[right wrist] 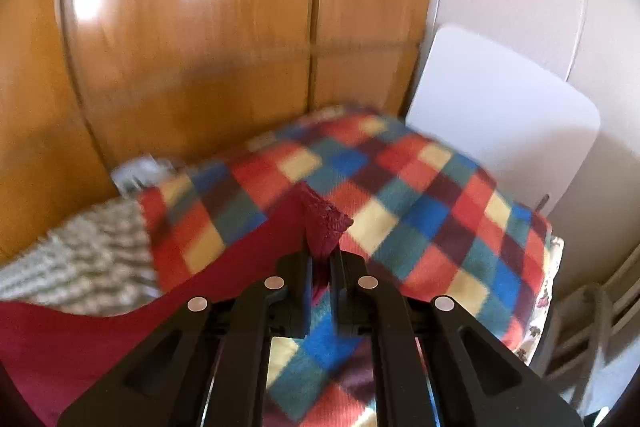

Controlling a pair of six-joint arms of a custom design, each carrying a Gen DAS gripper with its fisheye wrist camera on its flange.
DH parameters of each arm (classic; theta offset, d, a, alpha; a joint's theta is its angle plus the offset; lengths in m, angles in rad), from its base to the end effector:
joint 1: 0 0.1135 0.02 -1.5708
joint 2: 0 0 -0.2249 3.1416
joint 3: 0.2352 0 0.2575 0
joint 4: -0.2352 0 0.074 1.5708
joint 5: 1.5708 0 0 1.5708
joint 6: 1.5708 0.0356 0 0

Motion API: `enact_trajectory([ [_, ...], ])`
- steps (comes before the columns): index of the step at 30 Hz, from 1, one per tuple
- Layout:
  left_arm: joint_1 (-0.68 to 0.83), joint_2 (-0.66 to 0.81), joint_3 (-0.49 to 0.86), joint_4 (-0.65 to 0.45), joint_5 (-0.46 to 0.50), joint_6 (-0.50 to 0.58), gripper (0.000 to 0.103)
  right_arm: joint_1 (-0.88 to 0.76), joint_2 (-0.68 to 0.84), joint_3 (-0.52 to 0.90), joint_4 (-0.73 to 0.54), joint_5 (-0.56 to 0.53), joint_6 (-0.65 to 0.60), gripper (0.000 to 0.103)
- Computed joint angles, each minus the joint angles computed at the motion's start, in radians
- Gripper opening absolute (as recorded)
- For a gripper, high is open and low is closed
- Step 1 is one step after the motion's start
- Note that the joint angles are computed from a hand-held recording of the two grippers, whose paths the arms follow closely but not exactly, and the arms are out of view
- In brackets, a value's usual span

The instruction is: Fold small clothes

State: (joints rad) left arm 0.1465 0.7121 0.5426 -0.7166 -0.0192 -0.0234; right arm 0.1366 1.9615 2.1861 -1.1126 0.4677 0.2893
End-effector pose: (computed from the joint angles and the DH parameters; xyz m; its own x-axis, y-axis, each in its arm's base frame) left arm 0.1740 0.0264 0.1925 -0.7624 -0.1361 -0.6326 -0.1758 0.9844 0.0001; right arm 0.4016 0.0390 0.3537 -0.6909 0.1621 -0.7045 0.3729 0.9148 -0.1552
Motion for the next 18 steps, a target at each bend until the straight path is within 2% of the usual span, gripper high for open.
enact_trajectory([
  [2, 0.000, 0.000, 0.000, 0.000, 0.000, 0.000, 0.079, 0.010, 0.051, -0.030, -0.001, 0.058, -0.011, 0.006],
  [3, 0.000, 0.001, 0.000, 0.000, -0.001, 0.000, 0.079, 0.010, 0.057, -0.052, -0.007, 0.054, 0.007, 0.006],
  [6, 0.000, 0.000, 0.000, 0.000, -0.001, 0.000, 0.079, 0.005, -0.039, -0.262, 0.076, 0.057, 0.043, 0.006],
  [7, 0.000, 0.000, 0.000, 0.000, -0.001, 0.000, 0.079, 0.008, -0.061, -0.289, 0.086, 0.062, 0.047, 0.007],
  [9, 0.002, 0.001, 0.001, 0.000, 0.003, -0.001, 0.079, 0.009, -0.066, -0.271, 0.048, 0.083, 0.055, 0.027],
  [10, 0.003, 0.002, 0.001, 0.001, 0.006, -0.001, 0.079, 0.011, -0.066, -0.252, 0.022, 0.100, 0.065, 0.052],
  [11, 0.004, 0.001, -0.001, 0.003, 0.008, -0.002, 0.079, 0.011, -0.086, -0.253, 0.017, 0.095, 0.074, 0.069],
  [15, 0.003, -0.006, -0.004, 0.001, 0.012, -0.005, 0.079, 0.093, -0.253, -0.366, 0.086, 0.045, 0.073, 0.075],
  [18, 0.002, -0.008, -0.004, -0.001, 0.011, -0.007, 0.079, 0.220, -0.311, -0.432, 0.083, -0.109, 0.055, 0.075],
])
